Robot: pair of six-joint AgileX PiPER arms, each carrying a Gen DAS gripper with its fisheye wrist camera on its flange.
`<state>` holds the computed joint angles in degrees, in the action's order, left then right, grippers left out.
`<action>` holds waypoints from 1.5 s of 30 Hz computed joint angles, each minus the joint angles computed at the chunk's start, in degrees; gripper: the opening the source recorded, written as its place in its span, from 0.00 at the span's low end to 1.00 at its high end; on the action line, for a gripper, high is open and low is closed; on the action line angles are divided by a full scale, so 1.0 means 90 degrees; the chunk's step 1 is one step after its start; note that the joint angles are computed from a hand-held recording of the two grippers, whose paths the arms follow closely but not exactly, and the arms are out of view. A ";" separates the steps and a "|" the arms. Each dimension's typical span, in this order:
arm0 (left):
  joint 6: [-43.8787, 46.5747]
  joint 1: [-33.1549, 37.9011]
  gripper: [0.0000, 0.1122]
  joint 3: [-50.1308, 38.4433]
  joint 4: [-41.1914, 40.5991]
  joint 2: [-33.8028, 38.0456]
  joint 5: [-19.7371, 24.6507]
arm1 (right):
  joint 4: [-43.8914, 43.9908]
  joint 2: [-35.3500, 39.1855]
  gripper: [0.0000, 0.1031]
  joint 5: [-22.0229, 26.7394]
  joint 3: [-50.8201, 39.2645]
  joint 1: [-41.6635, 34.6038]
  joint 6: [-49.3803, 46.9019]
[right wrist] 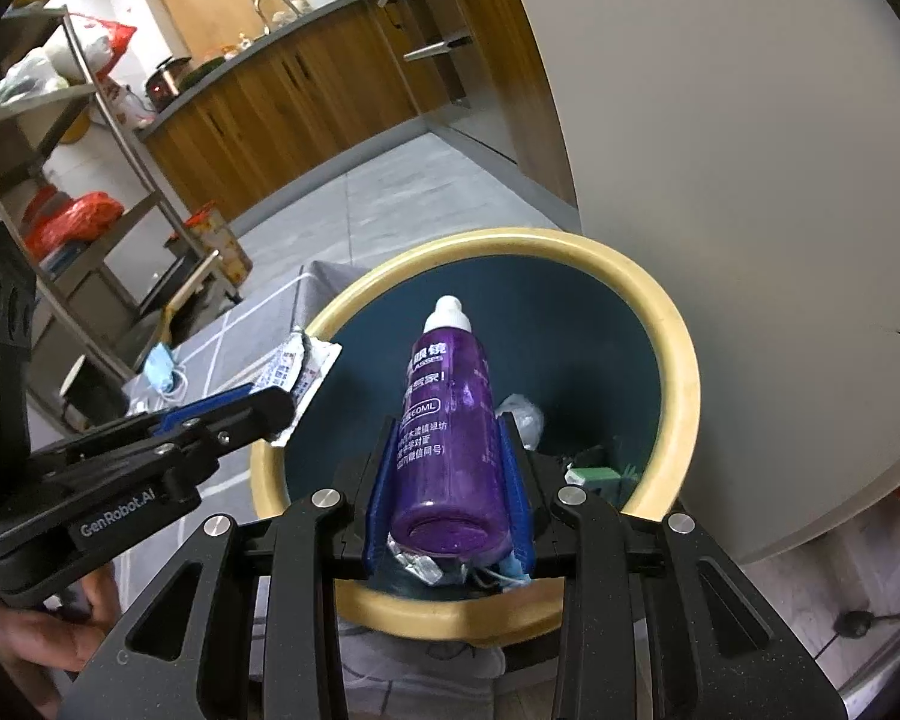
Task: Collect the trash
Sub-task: 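Open both grippers over the bin to drop the foil pack and bottle, then move both grippers back to the table toward the large foil tray and blue mask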
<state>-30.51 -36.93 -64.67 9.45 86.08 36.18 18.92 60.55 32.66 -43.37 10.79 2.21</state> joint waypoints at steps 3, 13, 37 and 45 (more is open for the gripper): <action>0.0100 0.0039 0.20 -0.0040 -0.0089 0.0091 0.0008 | 0.0212 0.0077 0.33 -0.0012 0.0009 -0.0128 -0.0221; 0.0135 0.0112 0.21 -0.0103 -0.0159 0.0194 -0.0036 | 0.0979 -0.0044 0.37 0.0038 0.0118 -0.0515 -0.0926; 0.0638 0.1149 0.67 0.1509 -0.0338 -0.1920 -0.0077 | 0.0039 -0.0330 0.60 -0.0118 0.0172 0.0285 -0.0078; 0.2841 0.2939 0.70 0.1949 -0.1551 -0.2735 0.0313 | -0.0562 -0.0392 0.67 -0.0154 0.0113 0.0949 0.0485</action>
